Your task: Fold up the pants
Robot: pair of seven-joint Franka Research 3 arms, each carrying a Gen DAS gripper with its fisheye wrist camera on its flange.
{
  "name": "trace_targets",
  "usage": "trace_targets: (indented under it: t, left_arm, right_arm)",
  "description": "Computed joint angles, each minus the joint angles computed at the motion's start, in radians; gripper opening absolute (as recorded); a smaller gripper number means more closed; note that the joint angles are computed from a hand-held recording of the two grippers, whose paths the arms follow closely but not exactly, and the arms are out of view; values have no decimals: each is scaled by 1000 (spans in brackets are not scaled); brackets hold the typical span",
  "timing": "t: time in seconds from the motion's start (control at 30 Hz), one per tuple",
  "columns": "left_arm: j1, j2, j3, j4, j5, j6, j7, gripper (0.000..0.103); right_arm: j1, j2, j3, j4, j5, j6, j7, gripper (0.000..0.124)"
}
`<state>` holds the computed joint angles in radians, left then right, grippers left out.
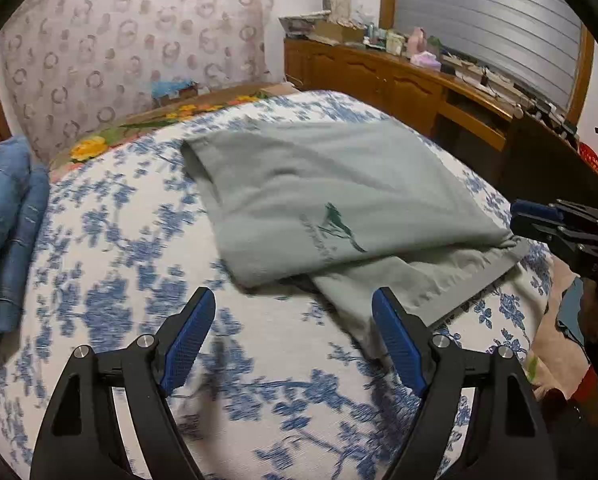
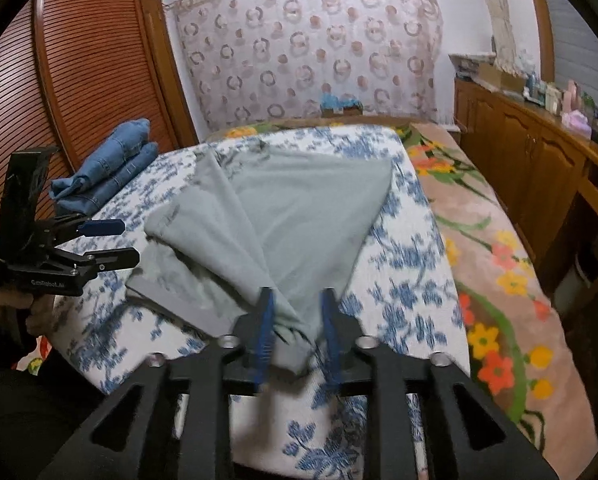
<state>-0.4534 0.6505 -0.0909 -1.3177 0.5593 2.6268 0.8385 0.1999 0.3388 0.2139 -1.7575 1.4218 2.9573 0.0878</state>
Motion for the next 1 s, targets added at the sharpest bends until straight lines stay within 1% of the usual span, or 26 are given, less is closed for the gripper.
trace_targets:
  t: [0.03, 0.07, 0.17, 0.2, 0.33, 0.47, 0.53, 0.57, 0.73, 0.87, 1.0]
  left_arm:
    - [-1, -15, 8, -19, 8, 6, -11, 81]
    - [-2, -29, 15, -37, 16, 11, -23, 81]
    - [6, -55, 22, -73, 32, 20, -50, 81]
    - [9, -60, 24, -81, 36, 21, -61, 81]
    - [20, -88, 30, -128, 60, 32, -107, 81]
    - [31, -113, 32, -168, 85, 40, -142, 81]
    - [33, -123, 37, -182, 102, 42, -164, 81]
    - [35, -130, 39, -191, 111, 46, -176, 81]
    - [45, -160, 43, -233, 151, 62, -227, 81]
    - [55, -180, 42, -262, 178, 70, -258, 81]
    - [66, -189, 35, -279, 190, 74, -276, 81]
  right_arm:
    - [-1, 0, 5, 6, 10, -3, -18, 39]
    - [2, 2, 6, 11, 8, -5, -21, 40]
    - [14, 9, 6, 29, -31, -21, -3, 40]
    - [16, 13, 15, 32, -24, -18, -23, 40]
    - [30, 44, 25, 70, -84, -37, -26, 40]
    - [46, 88, 26, 125, -215, -68, 57, 40]
    - [42, 107, 34, 149, -267, -88, 81, 40]
    - [52, 126, 31, 174, -309, -92, 114, 40]
    - [46, 192, 40, 269, -459, -157, 218, 40]
    - [63, 245, 28, 351, -588, -198, 306, 40]
    - [74, 295, 13, 430, -711, -279, 385, 40]
